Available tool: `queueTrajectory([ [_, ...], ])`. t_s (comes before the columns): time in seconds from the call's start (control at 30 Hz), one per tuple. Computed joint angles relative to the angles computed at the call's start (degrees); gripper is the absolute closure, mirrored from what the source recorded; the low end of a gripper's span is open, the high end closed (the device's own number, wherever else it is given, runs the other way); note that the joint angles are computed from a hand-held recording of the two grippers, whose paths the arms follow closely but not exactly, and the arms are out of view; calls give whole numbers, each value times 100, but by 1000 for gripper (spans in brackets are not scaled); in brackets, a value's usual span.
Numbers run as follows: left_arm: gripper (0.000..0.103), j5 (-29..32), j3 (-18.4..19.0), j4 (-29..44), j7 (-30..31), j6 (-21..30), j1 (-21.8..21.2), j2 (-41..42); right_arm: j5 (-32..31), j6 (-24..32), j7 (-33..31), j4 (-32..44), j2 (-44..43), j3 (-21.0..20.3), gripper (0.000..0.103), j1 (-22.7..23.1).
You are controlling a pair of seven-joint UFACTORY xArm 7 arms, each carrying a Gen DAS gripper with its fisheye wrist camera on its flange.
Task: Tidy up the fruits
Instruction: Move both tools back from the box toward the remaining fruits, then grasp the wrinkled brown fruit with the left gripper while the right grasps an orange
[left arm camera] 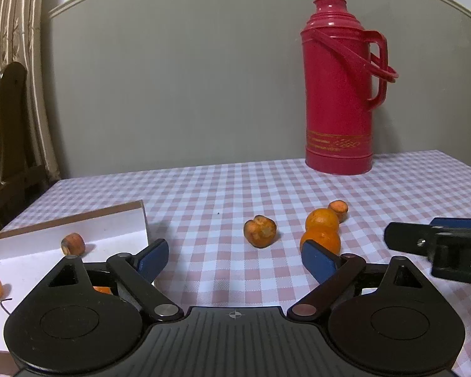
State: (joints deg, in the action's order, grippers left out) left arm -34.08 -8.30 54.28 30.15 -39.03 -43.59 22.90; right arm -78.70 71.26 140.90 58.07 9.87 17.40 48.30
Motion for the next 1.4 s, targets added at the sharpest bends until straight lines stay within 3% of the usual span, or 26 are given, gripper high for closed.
queueTrajectory([
  [0.17,23,9,81,161,187,102,-36,103,-135,-310,101,87,103,-98,52,-114],
  [0.23,29,-15,109,239,215,192,-33,130,-202,-422,154,136,153,-142,53,-153],
  [0.3,41,99,94,284,116,317,49,143,-257,-555,169,192,207,-189,54,-199],
  [0.43,45,70,232,454,64,536,-12,251,-337,-773,184,298,326,-282,56,-271],
  [0.5,52,34,308,531,89,632,-56,288,-359,-888,226,345,388,-336,56,-313],
  [0.97,53,-301,688,1006,281,880,-314,582,-350,-1662,260,670,723,-647,57,-542],
  [1.1,53,-257,722,1053,278,945,-351,613,-425,-1635,205,696,738,-672,71,-500],
  [1.4,53,27,759,1251,57,1164,-463,750,-45,-1309,-49,395,446,-566,71,-470],
])
